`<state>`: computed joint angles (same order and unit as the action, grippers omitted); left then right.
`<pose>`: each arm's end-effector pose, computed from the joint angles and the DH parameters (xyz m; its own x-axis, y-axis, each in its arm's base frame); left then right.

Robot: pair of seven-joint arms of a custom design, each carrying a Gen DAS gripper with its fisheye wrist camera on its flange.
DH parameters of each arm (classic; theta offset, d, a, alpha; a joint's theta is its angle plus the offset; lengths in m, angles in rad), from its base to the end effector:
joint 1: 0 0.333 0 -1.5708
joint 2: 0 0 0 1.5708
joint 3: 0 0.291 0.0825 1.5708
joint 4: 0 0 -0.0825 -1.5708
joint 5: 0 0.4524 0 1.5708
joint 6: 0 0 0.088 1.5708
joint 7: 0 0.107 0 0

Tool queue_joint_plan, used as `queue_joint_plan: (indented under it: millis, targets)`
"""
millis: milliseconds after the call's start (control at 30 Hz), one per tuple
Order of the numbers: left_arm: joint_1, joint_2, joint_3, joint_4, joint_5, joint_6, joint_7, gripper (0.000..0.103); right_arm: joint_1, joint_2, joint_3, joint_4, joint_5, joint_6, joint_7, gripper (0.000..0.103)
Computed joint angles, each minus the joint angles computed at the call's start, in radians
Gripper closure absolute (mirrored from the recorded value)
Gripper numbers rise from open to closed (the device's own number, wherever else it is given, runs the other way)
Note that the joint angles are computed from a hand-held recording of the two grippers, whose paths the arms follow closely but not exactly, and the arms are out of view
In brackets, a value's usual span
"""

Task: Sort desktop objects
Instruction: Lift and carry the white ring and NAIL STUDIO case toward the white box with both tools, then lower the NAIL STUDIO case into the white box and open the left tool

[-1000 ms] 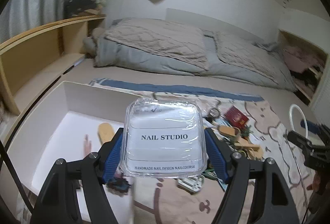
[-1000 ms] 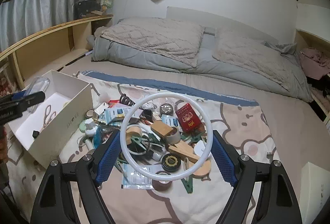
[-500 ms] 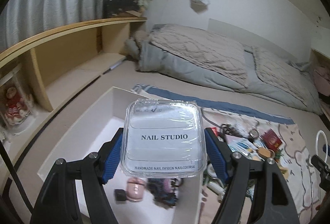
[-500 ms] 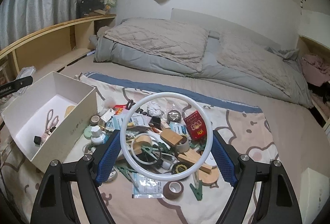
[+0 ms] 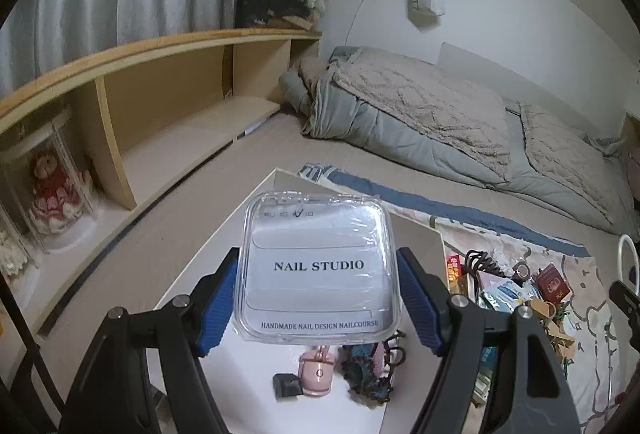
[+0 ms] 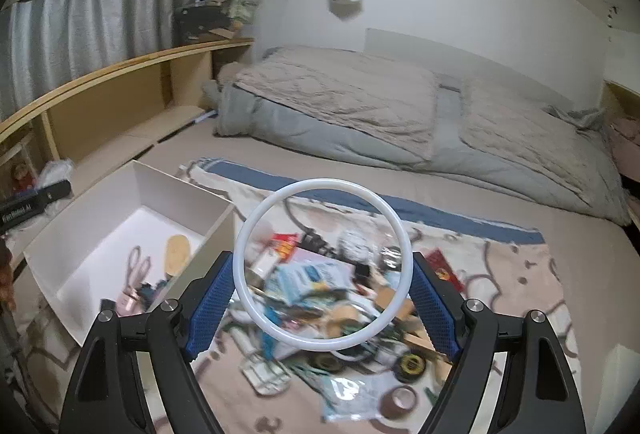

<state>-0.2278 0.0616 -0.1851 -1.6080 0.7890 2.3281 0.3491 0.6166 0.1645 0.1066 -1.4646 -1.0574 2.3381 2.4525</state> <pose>0.6419 -0.2639 0.6307 0.3619 -0.9197 0.1523 -0.5033 -0.3303 -0.7985 0.5548 0.4626 0.6471 0.1145 -0.9443 0.3085 -0.3876 -0.3284 -0.8614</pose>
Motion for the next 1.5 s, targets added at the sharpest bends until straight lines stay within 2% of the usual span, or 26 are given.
queue_joint_plan:
  millis: [200,400,633,867,967,1100,1367,1500]
  targets:
    - [0.009,-0.011,0.0,-0.026,-0.04,-0.011,0.063,0.028,0.04,0.105,-0.013,0.111,0.024,0.007,-0.032,0.019]
    - [0.021,-0.002,0.002,-0.034,-0.162,-0.025,0.147,0.028,0.093,0.21,-0.044,0.222,0.107,-0.004,-0.12,0.019]
    - [0.023,0.026,0.006,-0.022,-0.209,-0.031,0.201,0.028,0.14,0.274,-0.073,0.271,0.211,0.028,-0.189,0.019]
    - [0.011,0.112,0.025,0.063,-0.242,-0.071,0.21,0.028,0.157,0.238,-0.075,0.213,0.262,0.067,-0.229,0.019]
    - [0.0,0.158,0.033,0.113,-0.25,-0.133,0.25,0.028,0.154,0.21,-0.071,0.174,0.263,0.081,-0.231,0.019]
    - [-0.015,0.231,0.043,0.199,-0.294,-0.252,0.311,0.028,0.145,0.181,-0.059,0.139,0.265,0.076,-0.233,0.019]
    - [-0.032,0.245,0.06,0.225,-0.305,-0.293,0.301,0.028,0.127,0.164,-0.042,0.118,0.274,0.077,-0.229,0.019]
    - [-0.032,0.237,0.062,0.213,-0.307,-0.277,0.279,0.028,0.125,0.164,-0.04,0.118,0.274,0.08,-0.23,0.019]
